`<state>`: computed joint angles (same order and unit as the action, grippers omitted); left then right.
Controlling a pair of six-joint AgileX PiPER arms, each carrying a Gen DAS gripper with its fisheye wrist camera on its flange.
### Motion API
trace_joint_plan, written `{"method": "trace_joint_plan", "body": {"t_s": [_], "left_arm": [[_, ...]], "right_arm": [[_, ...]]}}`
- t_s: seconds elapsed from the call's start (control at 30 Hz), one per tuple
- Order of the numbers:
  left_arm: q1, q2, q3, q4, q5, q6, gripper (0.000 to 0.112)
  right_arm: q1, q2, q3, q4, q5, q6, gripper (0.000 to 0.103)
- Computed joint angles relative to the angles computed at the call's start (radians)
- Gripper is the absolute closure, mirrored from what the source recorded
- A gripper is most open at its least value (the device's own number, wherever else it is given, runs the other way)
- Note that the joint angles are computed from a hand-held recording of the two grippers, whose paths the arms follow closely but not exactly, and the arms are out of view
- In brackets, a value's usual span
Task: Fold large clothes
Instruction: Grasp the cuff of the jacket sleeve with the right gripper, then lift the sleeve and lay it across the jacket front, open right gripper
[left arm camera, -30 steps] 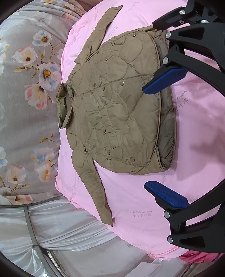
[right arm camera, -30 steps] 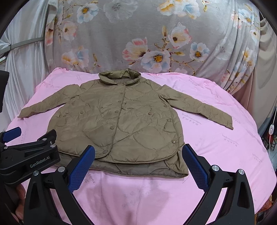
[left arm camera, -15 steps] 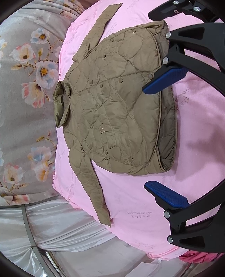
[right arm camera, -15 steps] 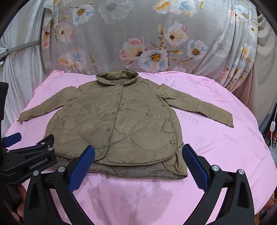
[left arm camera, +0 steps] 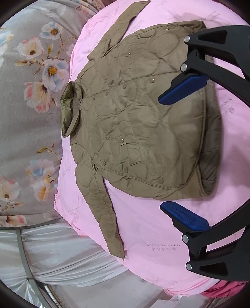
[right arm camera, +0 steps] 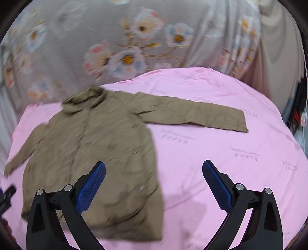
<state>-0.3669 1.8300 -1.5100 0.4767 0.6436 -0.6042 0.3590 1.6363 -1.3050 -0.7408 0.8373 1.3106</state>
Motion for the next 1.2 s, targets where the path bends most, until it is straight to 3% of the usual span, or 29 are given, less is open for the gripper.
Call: {"method": "trace_joint_plan", "body": {"t_s": [0.27,0.5,0.53,0.63,0.73,0.8,0.83,0.87,0.93,0.97,1.1,1.2], "left_arm": [[0.074,0.124,-0.148,-0.113,-0.004,0.087,0.014],[0.096,0.225,-0.274,-0.082,0.038,0.049,0.014],[0.098,0.237,-0.292,-0.078,0.046,0.046,0.014],[0.111,0.277,-0.348,-0.078,0.068,0.051,0.014],[0.127,0.319,-0.410,-0.100,0.094,0.064,0.014],[0.133,0.343,-0.441,-0.100,0.106,0.064,0.014],[0.137,0.357,-0.463,-0.107,0.115,0.073,0.014],[0.139,0.367,-0.477,-0.111,0.121,0.079,0.014],[0.148,0.393,-0.517,-0.123,0.136,0.096,0.014],[0.152,0.402,-0.532,-0.124,0.141,0.099,0.014],[0.169,0.430,-0.580,-0.134,0.155,0.110,0.014],[0.186,0.452,-0.615,-0.160,0.167,0.121,0.014]], "right_arm": [[-0.529,0.056,0.095,0.276,-0.403,-0.063,0.005],[-0.738,0.246,-0.001,0.431,-0.484,-0.134,0.005],[-0.751,0.259,0.007,0.414,-0.529,-0.107,0.005],[-0.782,0.326,-0.050,0.462,-0.521,-0.132,0.009],[-0.798,0.385,-0.103,0.557,-0.518,-0.196,0.021],[-0.783,0.415,-0.157,0.464,-0.472,-0.115,0.031],[-0.777,0.431,-0.187,0.440,-0.448,-0.105,0.049],[-0.774,0.454,-0.230,0.453,-0.419,-0.135,0.078],[-0.768,0.478,-0.290,0.454,-0.386,-0.147,0.096],[-0.764,0.472,-0.294,0.444,-0.409,-0.137,0.096],[-0.661,0.448,-0.446,0.248,-0.351,-0.059,0.098],[-0.536,0.474,-0.683,0.240,-0.284,-0.197,0.098]]}}
